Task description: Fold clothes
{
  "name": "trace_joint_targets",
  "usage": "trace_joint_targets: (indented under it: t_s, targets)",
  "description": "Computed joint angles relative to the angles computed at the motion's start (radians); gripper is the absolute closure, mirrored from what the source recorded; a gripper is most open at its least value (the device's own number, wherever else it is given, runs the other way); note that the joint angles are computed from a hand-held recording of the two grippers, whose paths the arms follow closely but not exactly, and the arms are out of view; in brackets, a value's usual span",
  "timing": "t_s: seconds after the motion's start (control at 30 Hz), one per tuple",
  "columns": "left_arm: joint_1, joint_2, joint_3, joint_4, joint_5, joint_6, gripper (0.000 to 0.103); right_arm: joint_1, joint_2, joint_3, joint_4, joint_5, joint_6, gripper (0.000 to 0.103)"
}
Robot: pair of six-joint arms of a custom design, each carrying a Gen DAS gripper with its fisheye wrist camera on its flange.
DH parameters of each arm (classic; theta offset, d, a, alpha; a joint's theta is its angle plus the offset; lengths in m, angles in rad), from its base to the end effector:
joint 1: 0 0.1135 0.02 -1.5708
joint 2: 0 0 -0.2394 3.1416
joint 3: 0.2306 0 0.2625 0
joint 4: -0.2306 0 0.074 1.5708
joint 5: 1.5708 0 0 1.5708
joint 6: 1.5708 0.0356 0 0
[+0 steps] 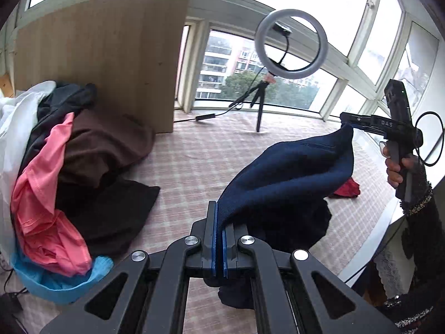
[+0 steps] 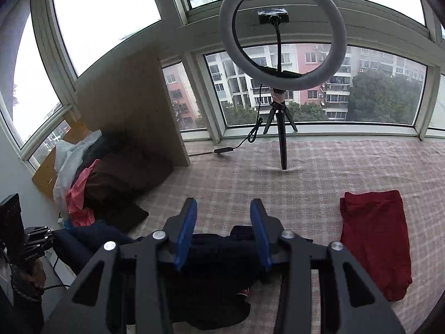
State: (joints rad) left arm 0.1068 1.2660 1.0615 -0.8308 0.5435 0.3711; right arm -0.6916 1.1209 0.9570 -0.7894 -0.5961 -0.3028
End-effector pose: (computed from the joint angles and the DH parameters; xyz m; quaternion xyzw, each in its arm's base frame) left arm 0.2643 0.0098 0.2589 0.1928 0.9115 -0.1912 0.3089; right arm 0.1958 -0.1362 0.2622 0.0884 0.9108 0.1074 0.3887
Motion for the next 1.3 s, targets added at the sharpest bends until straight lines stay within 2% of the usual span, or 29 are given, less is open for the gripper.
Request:
trace_joint_targets:
  t_s: [0.03,0.1,0.17,0.3,0.37,0.47,0.53,0.57,0.6,0.63,0.67,0.8,0.9,0.97,1.17,1.27,1.3]
  targets:
    - [0.04,0.058,0.016,0.025,-0.047,0.008,0.101,0.059,0.075,0.006,0.021,-0.01,-0.006,0.046]
    - [0.085,0.137,-0.004,0.06,-0.1,0.021,0.101,0.139,0.16,-0.018,0.103,0.085,0.004,0.046]
    - [0.113,0.183,-0.056,0.096,-0.133,0.034,0.101,0.162,0.196,-0.072,0.17,0.146,-0.045,0.046]
    - [0.15,0.192,-0.134,0.13,-0.133,0.046,0.101,0.216,0.287,-0.147,0.197,0.207,-0.238,0.045]
    - [0.187,0.188,-0.156,0.122,-0.108,0.064,0.101,0.274,0.323,-0.185,0.246,0.26,-0.287,0.045]
    - [0.191,0.196,-0.157,0.121,-0.12,0.073,0.101,0.364,0.398,-0.226,0.324,0.342,-0.351,0.043]
    - [0.169,0.224,-0.144,0.141,-0.13,0.049,0.101,0.407,0.458,-0.243,0.409,0.416,-0.365,0.042]
    - [0.149,0.232,-0.142,0.161,-0.141,0.027,0.101,0.401,0.472,-0.234,0.393,0.405,-0.37,0.043]
    - [0.138,0.224,-0.142,0.169,-0.146,0.018,0.101,0.395,0.486,-0.226,0.375,0.395,-0.376,0.051]
    - [0.127,0.217,-0.142,0.177,-0.151,0.01,0.101,0.388,0.499,-0.218,0.357,0.383,-0.382,0.064]
    - [0.116,0.209,-0.142,0.185,-0.156,0.002,0.101,0.366,0.474,-0.22,0.323,0.348,-0.395,0.096]
    - [0.107,0.154,-0.104,0.168,-0.108,0.001,0.101,0.228,0.247,-0.257,0.183,0.187,-0.431,0.098]
    - [0.1,0.167,0.032,0.092,-0.046,-0.003,0.101,0.13,0.051,-0.23,0.112,0.116,-0.39,0.098]
    - [0.069,0.167,0.167,0.042,-0.044,0.001,0.102,0.099,-0.056,-0.153,0.08,0.097,-0.329,0.099]
    - [-0.004,0.16,0.674,-0.098,-0.033,0.016,0.101,0.024,-0.169,0.249,0.027,0.08,-0.142,0.099]
    - [0.038,0.183,0.916,-0.179,0.04,0.023,0.101,-0.051,-0.177,0.477,-0.018,0.054,-0.088,0.099]
    - [0.06,0.197,0.998,-0.206,0.072,0.025,0.101,-0.099,-0.181,0.545,-0.048,0.012,-0.074,0.099]
